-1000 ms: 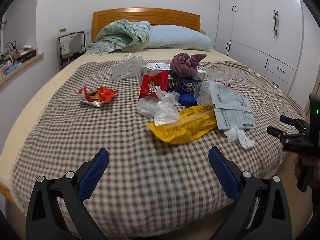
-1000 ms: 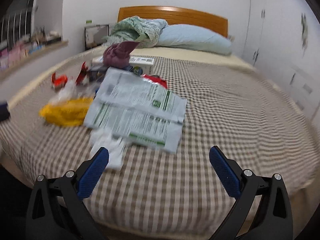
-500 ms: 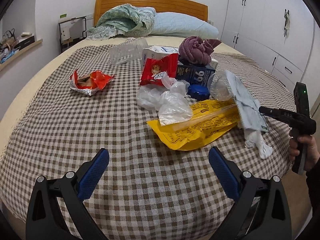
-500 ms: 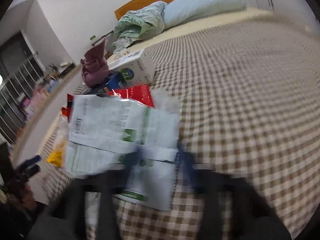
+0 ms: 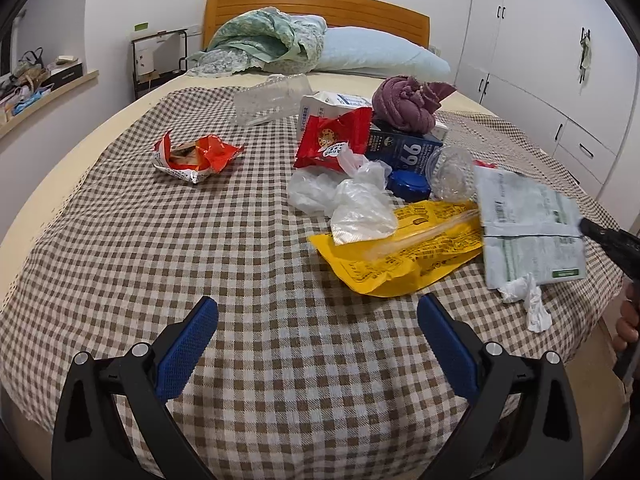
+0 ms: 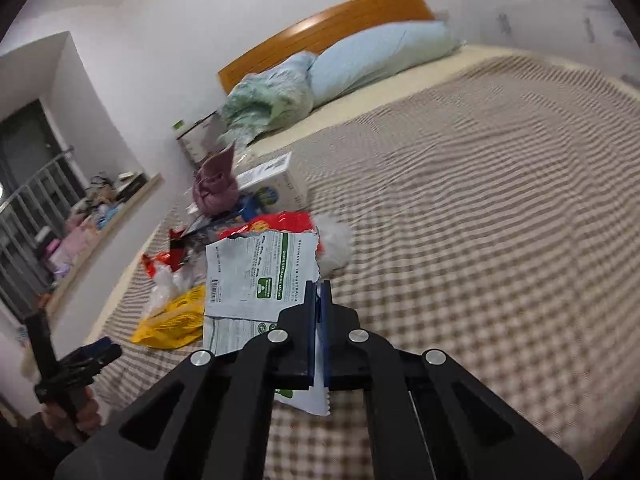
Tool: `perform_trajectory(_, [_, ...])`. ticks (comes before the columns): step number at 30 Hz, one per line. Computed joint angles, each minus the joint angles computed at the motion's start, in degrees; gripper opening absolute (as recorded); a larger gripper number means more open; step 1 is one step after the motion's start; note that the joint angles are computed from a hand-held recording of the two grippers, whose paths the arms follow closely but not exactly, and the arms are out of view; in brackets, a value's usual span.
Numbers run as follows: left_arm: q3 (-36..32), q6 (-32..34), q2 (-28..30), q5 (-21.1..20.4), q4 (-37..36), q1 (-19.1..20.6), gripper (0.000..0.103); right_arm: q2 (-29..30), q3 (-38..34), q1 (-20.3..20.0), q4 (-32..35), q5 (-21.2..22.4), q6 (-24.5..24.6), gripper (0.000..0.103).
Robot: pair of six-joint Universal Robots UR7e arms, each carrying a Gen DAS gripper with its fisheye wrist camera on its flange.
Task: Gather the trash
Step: 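Grasp the yellow wrapper with the left tool while the right tool holds the paper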
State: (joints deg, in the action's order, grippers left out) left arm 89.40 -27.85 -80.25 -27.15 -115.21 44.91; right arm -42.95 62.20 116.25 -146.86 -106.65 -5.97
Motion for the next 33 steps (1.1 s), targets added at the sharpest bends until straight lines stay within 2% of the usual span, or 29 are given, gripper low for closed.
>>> perform_trajectory(3, [0.5,0.4,-0.2,0.5,-0.7,-0.6,0.096,-3.3,4.5,1.1,-6.6,-4.3,0.7,0.002])
perform_trajectory(6, [0.6,2.0,0.1,0.3,-2.0,-0.7,0.096,-5.3,6.6,2.0,-8.8,-8.2,0.4,0.002])
perform_trajectory(8, [-0.3,3.2,0.6,-3.1,-1.9,0.3,0.096,-6.4,7.4,2.7,-9.5,-11.0,0.0,0.002])
perform_trajectory(12, [-4.2,-2.0,2.2,-8.4,2.1,3.3,0.096,-6.9,7.8,3.8,-12.5,-17.3,-1.6,0.002])
perform_trajectory(15, [-5.9,-3.8,3.0,-10.4,-0.8,4.7,0.094,-6.1,7.2,4.1,-16.0,-21.5,-2.6,0.002])
perform_trajectory(18, [-7.7,-7.3,3.4,-13.8,-1.3,6.2,0.079,-6.8,7.7,4.0,-17.3,-24.2,-3.0,0.001])
perform_trajectory(19, [-7.9,-8.7,3.2,-15.2,-1.2,6.6,0.070,-6.9,7.6,4.1,-17.5,-25.1,-3.2,0.001])
perform_trajectory(21, [-8.0,-12.3,2.5,-18.7,-0.5,7.7,0.061,-8.2,8.7,4.1,-17.0,-25.2,-2.9,0.001])
perform_trajectory(24, [-7.8,-14.4,1.9,-20.1,-1.3,8.6,0.059,-9.2,9.8,4.4,-16.8,-24.9,-3.5,0.001])
perform_trajectory(27, [-8.9,-15.2,2.5,-24.5,-4.8,10.7,0.058,-9.7,10.6,4.7,-15.8,-24.7,-3.7,0.001])
perform_trajectory(28, [-9.7,-15.5,3.1,-25.0,-4.7,11.2,0.054,-9.7,11.0,4.7,-15.7,-24.8,-3.8,0.001])
perform_trajectory(29, [-10.7,-16.2,3.8,-24.8,-4.3,11.3,0.046,-9.7,11.0,4.8,-15.5,-24.9,-3.6,0.001])
perform_trajectory(30, [-11.9,-17.4,4.4,-24.6,-3.7,11.6,0.042,-9.8,11.1,4.8,-15.1,-24.7,-3.4,0.001])
perform_trajectory(32, [-14.2,-20.0,5.3,-24.6,-1.4,12.1,0.007,-9.8,10.7,5.1,-14.2,-24.4,-3.3,0.001])
perform_trajectory(33, [-14.5,-20.5,4.9,-26.7,-1.7,12.6,0.000,-9.7,10.4,5.3,-13.4,-24.3,-3.4,0.001])
